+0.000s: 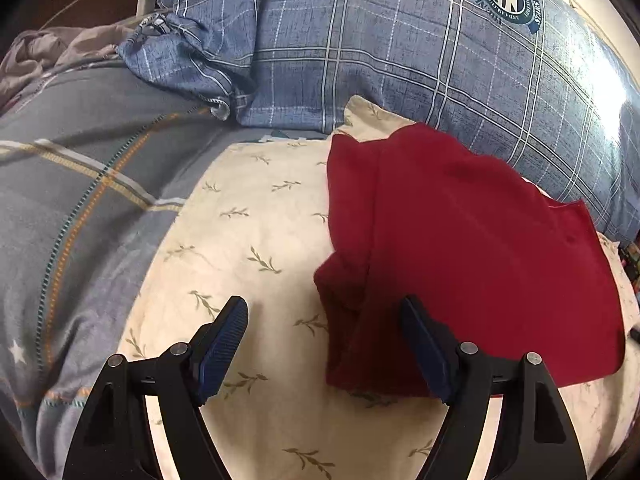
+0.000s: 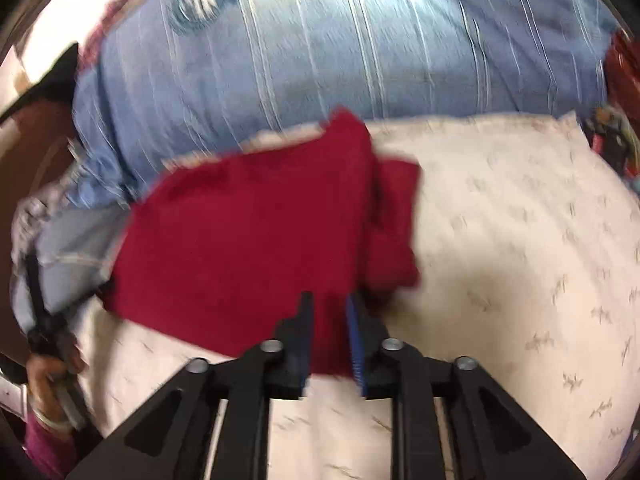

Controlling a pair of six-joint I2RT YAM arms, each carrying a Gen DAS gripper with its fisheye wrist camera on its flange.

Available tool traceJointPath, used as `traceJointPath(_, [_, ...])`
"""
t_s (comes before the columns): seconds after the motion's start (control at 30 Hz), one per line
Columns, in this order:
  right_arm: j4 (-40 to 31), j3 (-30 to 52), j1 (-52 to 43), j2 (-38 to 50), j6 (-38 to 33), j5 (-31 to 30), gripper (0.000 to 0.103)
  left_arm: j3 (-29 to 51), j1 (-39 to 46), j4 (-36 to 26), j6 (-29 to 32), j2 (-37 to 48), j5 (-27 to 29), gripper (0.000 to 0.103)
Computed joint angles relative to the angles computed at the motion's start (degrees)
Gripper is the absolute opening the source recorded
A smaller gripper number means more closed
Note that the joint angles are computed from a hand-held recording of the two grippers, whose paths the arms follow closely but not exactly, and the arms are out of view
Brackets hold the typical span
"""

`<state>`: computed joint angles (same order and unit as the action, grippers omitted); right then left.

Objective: Fold small clothes

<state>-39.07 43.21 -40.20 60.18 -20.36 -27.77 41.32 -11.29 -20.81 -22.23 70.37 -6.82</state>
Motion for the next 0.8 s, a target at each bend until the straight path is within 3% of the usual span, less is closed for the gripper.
traceJointPath(0.13, [6.9,2.6,17.7,2.1,9.1,7.0,0.036,0.8,0.9,0.3,-0.2,1.6,1.8,0.078])
traceJointPath(0.27, [18.8,9.0,35.5,18.6,16.7,18.0,0.033,1.2,1.3,0.8,1.2,2.7,2.0,0.080])
traceJointPath(0.37, [22.0,17.7,42.1,32.0,19.2,22.9,0.032,1.6,2.7,1.0,1.8,4.0,3.7,0.081])
traceJointPath(0.57, [19.9,33.8,46.6,51.5,20.5,27.7,0.032,3.5,3.5,1.8,1.9,7.2,4.2,0.082])
traceJointPath(0.7, [21.1,33.2,46.5,51.2,20.8,27.9,0.033,3.8,3.2,2.5,1.4,8.2,3.8,0.082])
traceJointPath(0.8, [20.9,30.0,45.5,46.9,22.3,24.6,0.036,3.7,3.1,2.0,1.4,7.7,3.6,0.082])
